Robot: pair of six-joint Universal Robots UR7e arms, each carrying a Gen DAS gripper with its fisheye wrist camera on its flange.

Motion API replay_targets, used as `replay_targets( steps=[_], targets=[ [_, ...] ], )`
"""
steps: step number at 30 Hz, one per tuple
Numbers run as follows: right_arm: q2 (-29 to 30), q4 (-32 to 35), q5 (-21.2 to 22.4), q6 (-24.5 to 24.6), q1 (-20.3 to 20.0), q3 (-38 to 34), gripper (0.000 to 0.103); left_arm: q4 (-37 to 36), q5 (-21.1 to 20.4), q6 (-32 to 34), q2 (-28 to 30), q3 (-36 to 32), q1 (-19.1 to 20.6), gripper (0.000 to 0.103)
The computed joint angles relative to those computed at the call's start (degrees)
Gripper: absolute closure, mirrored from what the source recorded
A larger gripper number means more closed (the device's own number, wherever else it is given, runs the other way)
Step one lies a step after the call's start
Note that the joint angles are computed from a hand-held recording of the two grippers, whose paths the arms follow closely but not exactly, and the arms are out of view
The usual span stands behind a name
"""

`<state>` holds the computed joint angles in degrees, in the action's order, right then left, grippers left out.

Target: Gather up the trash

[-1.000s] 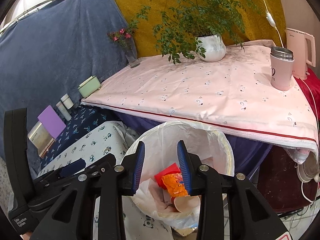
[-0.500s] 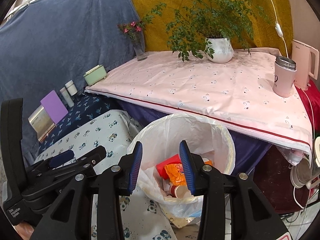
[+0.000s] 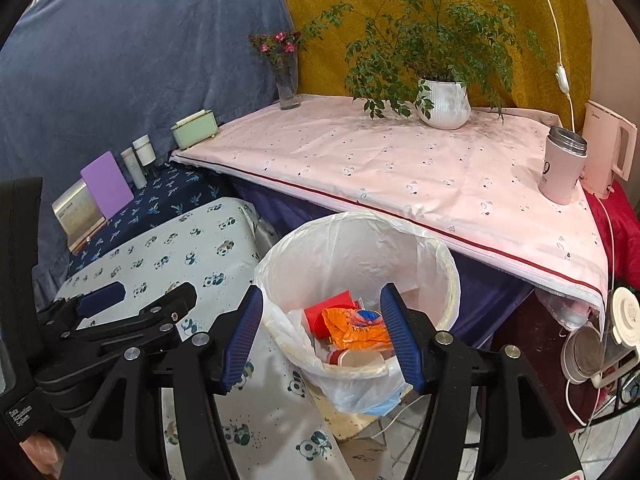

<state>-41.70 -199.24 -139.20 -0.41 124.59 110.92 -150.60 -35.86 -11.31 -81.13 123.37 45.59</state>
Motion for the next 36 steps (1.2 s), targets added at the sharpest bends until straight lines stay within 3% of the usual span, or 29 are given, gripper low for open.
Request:
replay_targets(
  steps=[4, 9, 20, 22, 36],
  targets=[
    [0.0, 1.1, -1.3, 0.7, 0.4, 0.7, 0.037, 1.8, 0.6, -1.6, -1.0, 1.0, -0.2, 0.014],
    [0.2, 2.0, -3.3, 0.7, 0.9, 1.6, 0.019, 3.9, 1.5, -3.6, -1.8, 2.1, -0.5, 0.012],
    [0.8, 2.2, -4.9, 1.9, 1.2, 3.5, 0.015, 7.1, 3.5, -5.9, -3.2, 4.6, -1.6, 0.012],
    [0.9, 2.0, -5.1, 1.7, 1.2, 3.8, 0.007, 7.6, 3.5, -6.5, -3.5, 4.9, -1.6, 0.012],
    [1.7, 2.3, -7.1, 3.5, 1.3, 5.0, 0.007, 9.9, 3.5, -9.7, -4.9, 6.8, -1.9, 0.012]
  ],
)
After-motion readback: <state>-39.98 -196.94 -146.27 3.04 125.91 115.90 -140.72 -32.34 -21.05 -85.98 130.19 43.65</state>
